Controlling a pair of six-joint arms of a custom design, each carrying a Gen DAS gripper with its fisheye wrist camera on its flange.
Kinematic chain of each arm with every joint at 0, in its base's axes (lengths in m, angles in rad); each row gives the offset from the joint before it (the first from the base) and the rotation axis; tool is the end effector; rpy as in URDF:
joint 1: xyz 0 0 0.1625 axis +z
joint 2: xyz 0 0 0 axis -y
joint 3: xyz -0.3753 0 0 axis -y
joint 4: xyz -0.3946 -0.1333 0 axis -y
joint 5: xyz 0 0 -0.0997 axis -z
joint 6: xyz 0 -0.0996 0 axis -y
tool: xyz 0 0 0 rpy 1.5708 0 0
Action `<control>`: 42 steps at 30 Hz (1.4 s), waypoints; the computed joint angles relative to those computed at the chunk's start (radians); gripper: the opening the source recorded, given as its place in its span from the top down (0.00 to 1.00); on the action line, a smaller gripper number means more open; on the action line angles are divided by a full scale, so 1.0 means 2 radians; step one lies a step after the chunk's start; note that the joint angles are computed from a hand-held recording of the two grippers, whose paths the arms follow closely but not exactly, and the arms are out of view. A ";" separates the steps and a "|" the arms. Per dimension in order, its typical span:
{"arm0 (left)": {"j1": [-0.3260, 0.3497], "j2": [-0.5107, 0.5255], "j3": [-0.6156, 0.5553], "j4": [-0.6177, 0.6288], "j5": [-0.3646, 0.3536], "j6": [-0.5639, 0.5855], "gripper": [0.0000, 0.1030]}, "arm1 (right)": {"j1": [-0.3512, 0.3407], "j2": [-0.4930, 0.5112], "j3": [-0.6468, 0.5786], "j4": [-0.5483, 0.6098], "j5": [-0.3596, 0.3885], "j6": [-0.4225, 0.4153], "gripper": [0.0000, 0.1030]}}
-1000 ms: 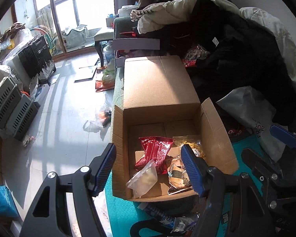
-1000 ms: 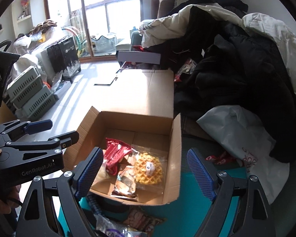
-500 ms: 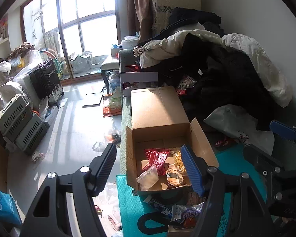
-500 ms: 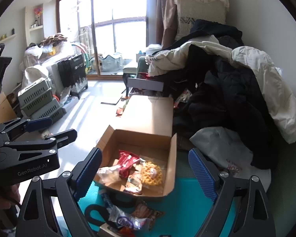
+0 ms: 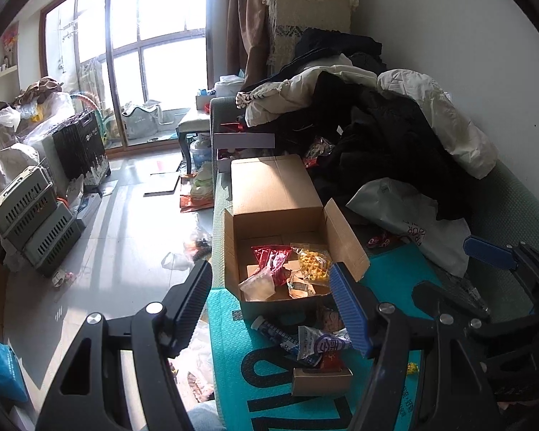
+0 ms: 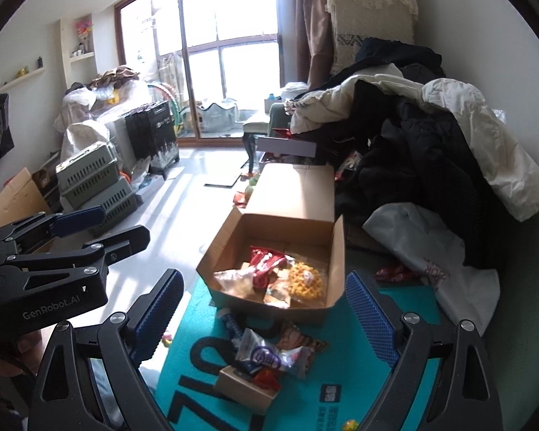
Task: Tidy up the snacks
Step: 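Move both tools back toward the remaining snacks on the teal mat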
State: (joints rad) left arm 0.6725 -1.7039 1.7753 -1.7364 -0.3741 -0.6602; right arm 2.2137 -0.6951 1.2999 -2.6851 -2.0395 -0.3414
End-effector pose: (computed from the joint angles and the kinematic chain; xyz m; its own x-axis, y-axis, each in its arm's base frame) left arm -0.2085 -0.4549 0.4795 -0.7115 -0.1976 -0.6743 0.4335 0.6317 -0.6426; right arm 0.5162 -0.5419 0.1496 -0.6221 -0.5718 0.5349 -0.7765 0.5383 -0.3276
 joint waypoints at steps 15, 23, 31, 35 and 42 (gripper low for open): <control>-0.026 -0.067 0.099 0.090 -0.065 -0.111 0.35 | -0.031 -0.088 0.189 -0.035 0.023 0.048 0.10; -0.033 -0.084 0.145 0.094 -0.113 -0.149 0.35 | -0.048 -0.108 0.255 -0.052 0.001 0.046 0.10; -0.015 -0.080 0.166 0.078 -0.144 -0.172 0.35 | -0.071 -0.120 0.285 -0.029 0.016 0.072 0.10; -0.001 -0.081 0.169 0.088 -0.155 -0.204 0.35 | -0.080 -0.113 0.283 -0.026 0.018 0.073 0.10; 0.027 -0.083 0.173 0.102 -0.173 -0.241 0.35 | -0.089 -0.082 0.257 -0.012 0.022 0.054 0.10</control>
